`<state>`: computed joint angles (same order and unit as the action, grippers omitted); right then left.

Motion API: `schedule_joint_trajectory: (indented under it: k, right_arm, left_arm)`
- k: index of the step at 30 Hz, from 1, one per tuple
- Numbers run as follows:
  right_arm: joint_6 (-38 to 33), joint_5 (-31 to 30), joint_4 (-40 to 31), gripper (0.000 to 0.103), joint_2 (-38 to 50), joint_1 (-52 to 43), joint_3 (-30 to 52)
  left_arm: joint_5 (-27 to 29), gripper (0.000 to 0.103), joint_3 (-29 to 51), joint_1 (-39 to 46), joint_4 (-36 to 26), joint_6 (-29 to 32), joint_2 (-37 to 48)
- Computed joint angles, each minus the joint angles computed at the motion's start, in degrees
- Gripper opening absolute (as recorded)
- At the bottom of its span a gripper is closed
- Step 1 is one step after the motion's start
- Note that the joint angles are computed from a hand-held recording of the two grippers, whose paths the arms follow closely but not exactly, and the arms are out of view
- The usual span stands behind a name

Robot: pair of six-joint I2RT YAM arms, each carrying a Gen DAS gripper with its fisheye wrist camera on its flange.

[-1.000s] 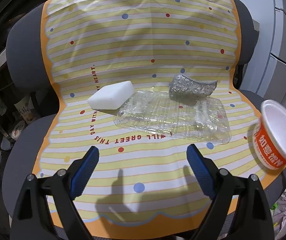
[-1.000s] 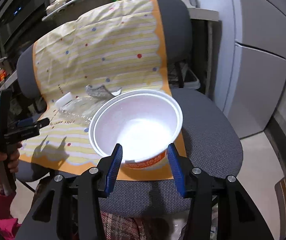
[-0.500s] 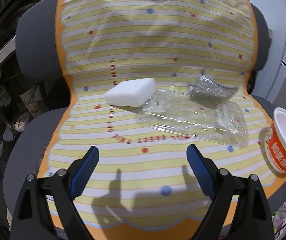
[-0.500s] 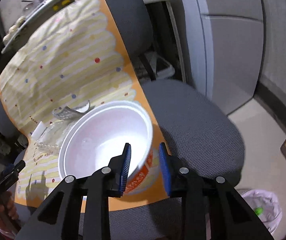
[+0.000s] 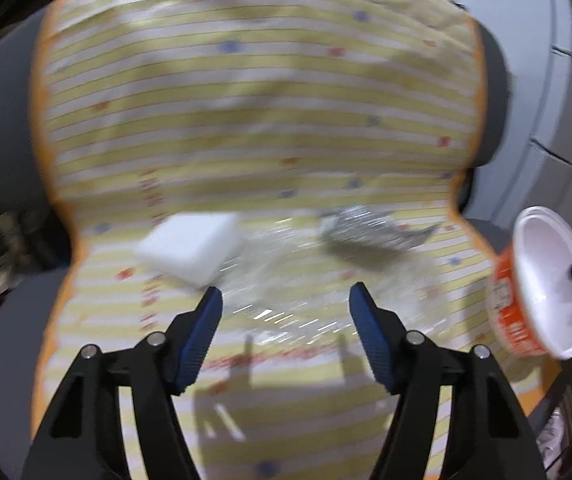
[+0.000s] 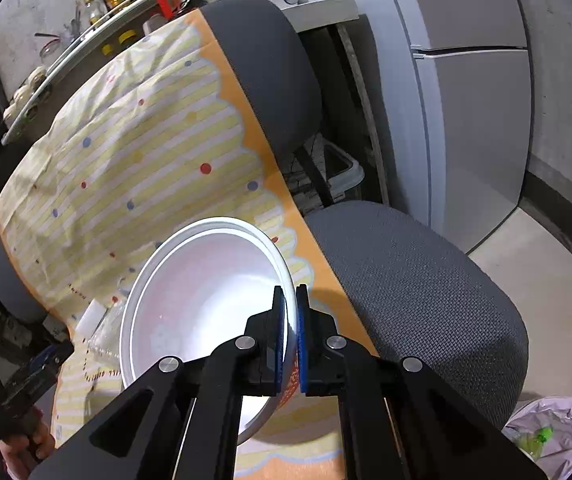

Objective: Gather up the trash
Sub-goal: 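Grasp the silver bubble wrap with the left tool while the right tool holds the cup, then carry the bubble wrap and cup to the trash bag and open the right tool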

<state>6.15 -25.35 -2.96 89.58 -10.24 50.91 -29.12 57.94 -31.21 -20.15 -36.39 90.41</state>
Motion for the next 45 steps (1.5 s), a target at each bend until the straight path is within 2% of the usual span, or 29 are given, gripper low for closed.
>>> schedule_joint_trajectory:
  k: [1, 2, 3, 5, 12, 16, 19, 22, 23, 25, 32, 37, 45]
  right_arm:
    - [-0.03, -0.26, 0.00, 0.006, 0.34, -0.39, 0.27]
    - [-0.22, -0.52, -0.14, 0.006, 0.64, -0.80, 0.57]
    - [-0.35, -0.81, -0.22, 0.006, 0.97, -1.30, 0.79]
    - [-0.48, -1.38, -0.28, 0.006, 1.63, -2.24, 1.26]
    - [-0.76, -3.36, -0.49, 0.006, 4.20, -4.60, 3.08]
    - [-1.18, -4.60, -0.75, 0.006, 5.05, -5.18, 3.46]
    - [-1.19, -5.03, -0.68, 0.006, 5.33, -5.18, 3.47]
    - [-1.02, -5.65, -0.29, 0.006, 5.53, -5.26, 3.32]
    - [-0.88, -5.82, 0.13, 0.006, 5.47, -5.24, 3.10]
    - [-0.76, -5.54, 1.22, 0.006, 4.75, -5.11, 2.28]
    - [-0.96, -5.75, 1.71, 0.006, -2.29, -6.35, -1.19]
    - [-3.07, -7.80, -2.35, 0.006, -8.40, -9.75, -3.69]
    - [-13.04, -10.77, -13.05, 0.006, -18.49, -20.10, -9.59]
  left_arm:
    - [0.99, 0.064, 1.99, 0.00, 0.88, 1.45, 2.03]
    - [1.70, 0.069, 5.12, -0.26, 1.08, 3.41, 5.13]
    - [1.40, 0.081, 8.54, -0.62, 0.02, 4.50, 8.16]
    - [0.18, 0.092, 14.22, -1.45, -1.01, 6.62, 13.42]
    - [2.30, 0.093, 30.44, -0.40, -8.24, 7.61, 27.29]
    - [3.76, 0.093, 33.50, 1.58, -8.89, 7.27, 30.41]
    - [6.29, 0.070, 32.51, 3.00, -7.76, 7.03, 30.14]
    - [7.47, 0.032, 29.96, 3.47, -5.13, 7.49, 28.65]
    - [7.60, 0.011, 29.43, 3.47, -4.35, 7.69, 28.29]
    - [7.67, 0.007, 27.20, 3.32, -1.87, 7.78, 26.52]
    - [0.55, 0.006, 15.47, -2.02, 7.00, 7.76, 11.14]
    - [-3.47, 0.006, 9.44, -9.28, 7.30, 6.49, 2.75]
    - [-5.96, 0.006, 5.25, -20.14, 5.69, 0.16, 1.34]
